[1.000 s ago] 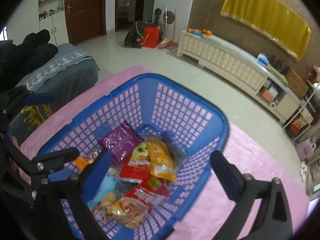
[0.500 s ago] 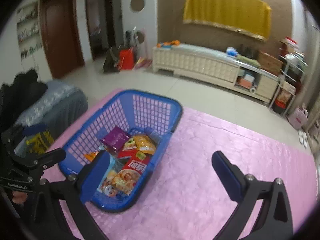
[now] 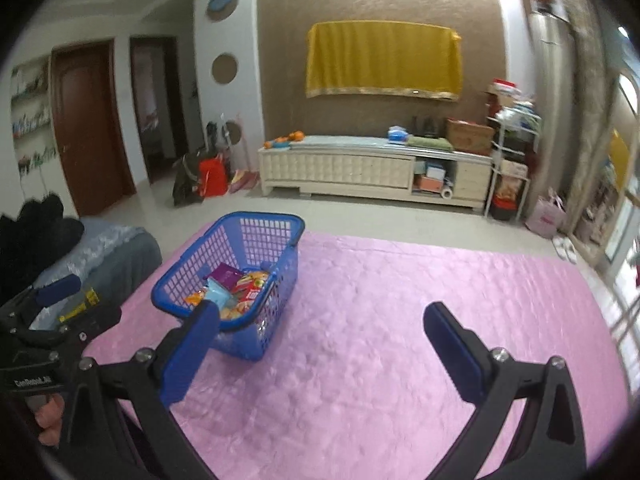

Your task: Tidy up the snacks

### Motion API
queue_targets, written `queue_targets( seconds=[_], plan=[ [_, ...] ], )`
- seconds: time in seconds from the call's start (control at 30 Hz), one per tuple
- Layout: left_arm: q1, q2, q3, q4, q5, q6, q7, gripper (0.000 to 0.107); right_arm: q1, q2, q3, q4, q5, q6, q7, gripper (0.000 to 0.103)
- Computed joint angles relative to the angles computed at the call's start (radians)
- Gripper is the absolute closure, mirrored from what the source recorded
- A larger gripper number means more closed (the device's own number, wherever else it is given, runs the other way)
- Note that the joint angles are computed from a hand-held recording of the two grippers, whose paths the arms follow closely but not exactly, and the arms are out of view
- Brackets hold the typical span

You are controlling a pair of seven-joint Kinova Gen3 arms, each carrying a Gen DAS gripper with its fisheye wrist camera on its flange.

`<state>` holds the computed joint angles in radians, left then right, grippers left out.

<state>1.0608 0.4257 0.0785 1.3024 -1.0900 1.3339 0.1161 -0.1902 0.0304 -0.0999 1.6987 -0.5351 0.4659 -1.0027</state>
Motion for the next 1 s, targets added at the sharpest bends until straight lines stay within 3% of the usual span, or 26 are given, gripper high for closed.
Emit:
queue_targets(
  seconds=[0.13,0.27,0.63,1.0],
  plan=[
    [0.064,0.030,0.002,-0.035,-0.044,0.041,-0.008,0.004,0.003,-0.084,0.024,0.118,-0.072,-0.077,0.004,0.000],
    [0.092,0.034,0.008,-0.047,-0.046,0.037,-0.027,0.004,-0.042,-0.145,0.087,0.176,-0.114,-0.088,0.027,0.000],
    [0.150,0.049,-0.011,-0.076,-0.057,0.081,-0.051,0.004,-0.134,-0.235,0.175,0.242,-0.064,-0.072,0.008,0.000],
    [0.159,0.046,0.001,-0.060,-0.077,0.078,-0.020,0.004,-0.169,-0.266,0.179,0.270,0.004,-0.087,-0.043,0.000]
  ],
)
